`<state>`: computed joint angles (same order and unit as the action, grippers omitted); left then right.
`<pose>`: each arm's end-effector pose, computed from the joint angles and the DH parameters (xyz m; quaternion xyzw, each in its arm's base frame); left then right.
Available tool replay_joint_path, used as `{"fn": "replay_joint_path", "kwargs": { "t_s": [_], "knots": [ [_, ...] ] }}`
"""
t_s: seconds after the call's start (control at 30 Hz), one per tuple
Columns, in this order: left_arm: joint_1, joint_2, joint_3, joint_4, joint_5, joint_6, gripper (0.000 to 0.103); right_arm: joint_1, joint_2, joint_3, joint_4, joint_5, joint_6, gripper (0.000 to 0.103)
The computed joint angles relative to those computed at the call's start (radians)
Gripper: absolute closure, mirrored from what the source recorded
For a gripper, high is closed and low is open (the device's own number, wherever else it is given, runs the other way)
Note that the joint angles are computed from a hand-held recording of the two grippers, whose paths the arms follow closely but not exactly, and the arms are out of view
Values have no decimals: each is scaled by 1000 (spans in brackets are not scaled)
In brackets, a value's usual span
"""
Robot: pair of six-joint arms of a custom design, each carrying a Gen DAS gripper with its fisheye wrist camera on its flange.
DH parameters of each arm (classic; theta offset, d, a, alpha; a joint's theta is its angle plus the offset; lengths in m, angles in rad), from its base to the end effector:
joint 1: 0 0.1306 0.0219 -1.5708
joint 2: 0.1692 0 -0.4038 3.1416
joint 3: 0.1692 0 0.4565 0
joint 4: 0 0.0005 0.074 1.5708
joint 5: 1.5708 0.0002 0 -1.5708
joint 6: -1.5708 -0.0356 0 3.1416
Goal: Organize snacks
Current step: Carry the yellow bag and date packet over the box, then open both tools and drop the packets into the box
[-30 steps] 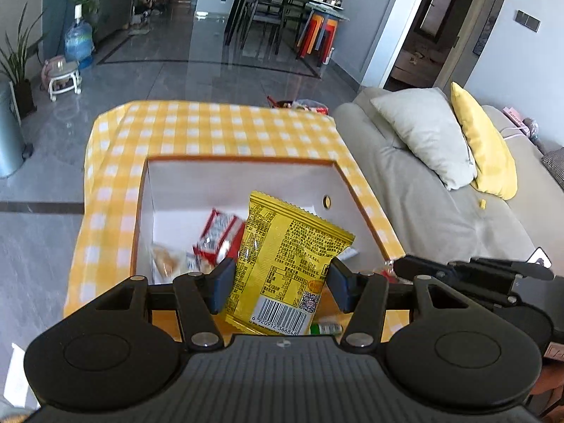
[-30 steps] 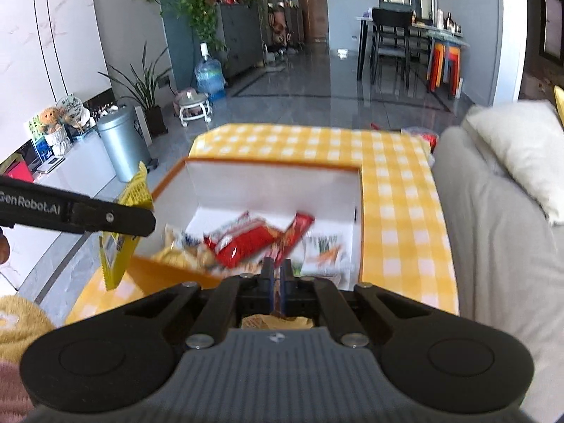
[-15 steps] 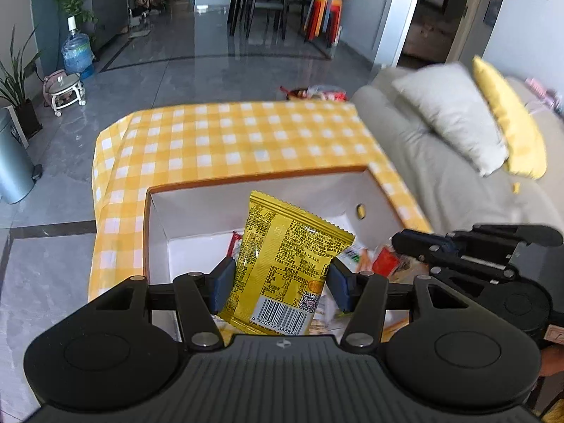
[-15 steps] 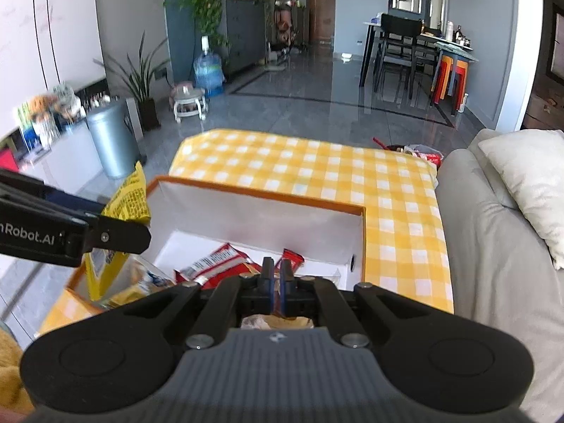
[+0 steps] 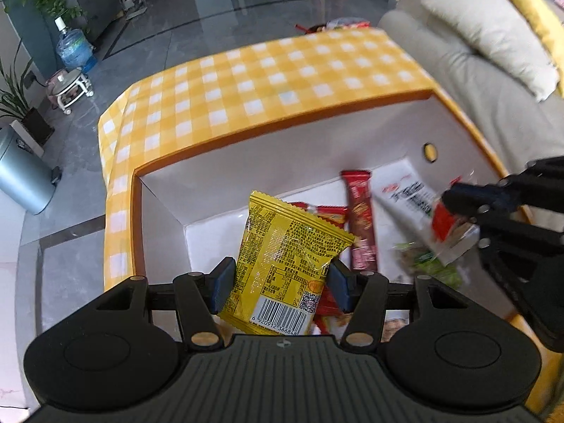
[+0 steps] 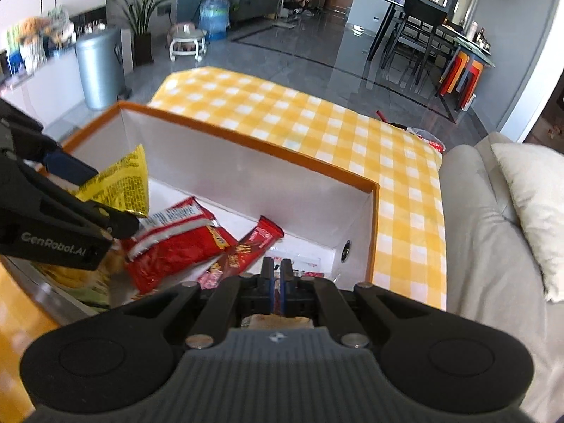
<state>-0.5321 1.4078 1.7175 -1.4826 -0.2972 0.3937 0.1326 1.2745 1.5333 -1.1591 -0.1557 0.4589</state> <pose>0.4367 -0.2456 0.5738 0.0379 0.9692 0.0426 0.2397 0.4748 0.0684 0.5623 -0.2989 0.8931 0.0192 0.3356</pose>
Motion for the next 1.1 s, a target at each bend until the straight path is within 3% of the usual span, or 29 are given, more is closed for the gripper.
{"fn": "replay_joint_path", "kwargs": {
  "t_s": [0.17, 0.6, 0.67, 0.73, 0.77, 0.8, 0.9, 1.1],
  "knots": [
    [0, 25, 2, -20, -30, -11, 39, 20, 14, -7, 19, 53, 45, 103],
    [18, 40, -2, -35, -38, -19, 36, 10, 41, 16, -12, 52, 45, 100],
    [16, 35, -3, -26, -38, -23, 31, 8, 42, 20, -20, 47, 35, 91],
    [11, 29, -4, -16, -44, -27, 23, 7, 43, 27, -28, 41, 16, 71],
    [8, 24, -6, -9, -51, -28, 21, 6, 45, 32, -35, 36, 4, 56],
    [6, 19, -8, -3, -54, -28, 20, 5, 46, 37, -42, 31, -7, 49],
    [2, 10, -4, 0, -55, -10, 19, 0, 51, 57, -76, 1, -33, 41],
    [-10, -25, -7, 4, -61, 31, 18, -14, 45, 77, -128, -33, -99, 35]
  ]
}}
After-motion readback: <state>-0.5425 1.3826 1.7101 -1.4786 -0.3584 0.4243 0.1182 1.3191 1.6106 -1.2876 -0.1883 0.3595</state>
